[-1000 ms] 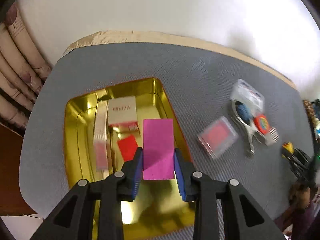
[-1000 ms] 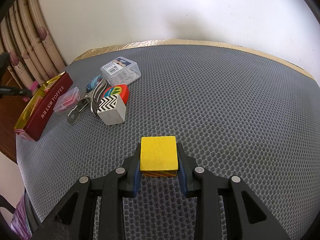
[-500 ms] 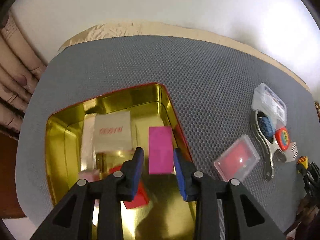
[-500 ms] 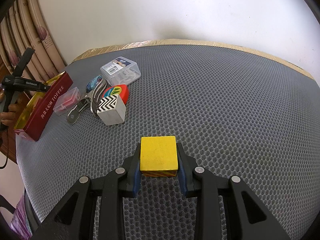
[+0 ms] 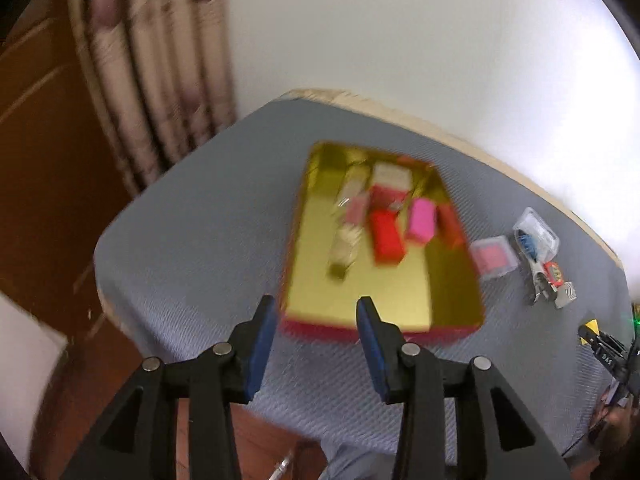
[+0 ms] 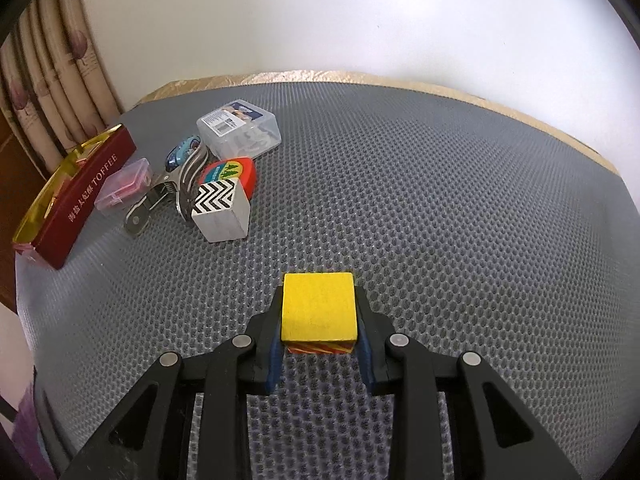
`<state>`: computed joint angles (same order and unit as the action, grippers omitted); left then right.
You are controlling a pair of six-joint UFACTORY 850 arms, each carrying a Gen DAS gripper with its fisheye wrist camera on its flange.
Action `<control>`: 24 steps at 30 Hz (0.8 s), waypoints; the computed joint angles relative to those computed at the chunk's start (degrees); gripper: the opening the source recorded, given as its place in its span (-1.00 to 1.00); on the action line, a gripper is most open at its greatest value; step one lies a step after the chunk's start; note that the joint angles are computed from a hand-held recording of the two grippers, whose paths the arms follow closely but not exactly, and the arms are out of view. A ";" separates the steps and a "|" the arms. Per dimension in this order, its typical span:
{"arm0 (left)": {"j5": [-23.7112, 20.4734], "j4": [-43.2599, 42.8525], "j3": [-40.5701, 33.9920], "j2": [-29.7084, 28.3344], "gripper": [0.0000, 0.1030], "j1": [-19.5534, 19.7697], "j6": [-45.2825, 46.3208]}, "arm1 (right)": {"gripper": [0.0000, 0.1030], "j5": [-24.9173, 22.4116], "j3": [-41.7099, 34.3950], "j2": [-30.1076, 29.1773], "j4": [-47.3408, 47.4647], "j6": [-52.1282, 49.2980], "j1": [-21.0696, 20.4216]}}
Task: Organize rigid objects
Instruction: 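Lower the pink block into the tin and open the left tool, then lower the yellow cube into the tin and open the right tool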
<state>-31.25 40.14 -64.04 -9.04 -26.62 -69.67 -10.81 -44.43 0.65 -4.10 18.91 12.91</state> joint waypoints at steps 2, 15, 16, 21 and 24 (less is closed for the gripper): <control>-1.52 1.41 2.47 1.02 -0.19 0.03 -2.76 | -0.46 -1.53 -0.99 0.18 3.51 -2.25 0.87; -1.88 5.55 5.77 3.60 -0.19 0.47 -9.24 | -0.46 -12.47 -27.66 -13.95 47.99 -40.39 13.04; -2.14 6.91 6.04 3.96 -0.19 0.28 -10.66 | -0.46 -14.90 -32.49 -17.89 49.05 -40.12 13.98; -1.80 6.12 6.13 4.07 -0.19 1.15 -10.18 | -0.46 -23.73 -55.90 -35.94 43.60 -28.06 17.99; -0.51 3.84 6.27 4.06 -0.19 2.32 -8.21 | -0.46 -27.53 -66.66 -43.86 37.95 -19.50 19.53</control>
<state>-31.76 43.98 -57.77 -4.98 -24.30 -77.88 -38.34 -111.09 -43.21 33.85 -0.59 32.44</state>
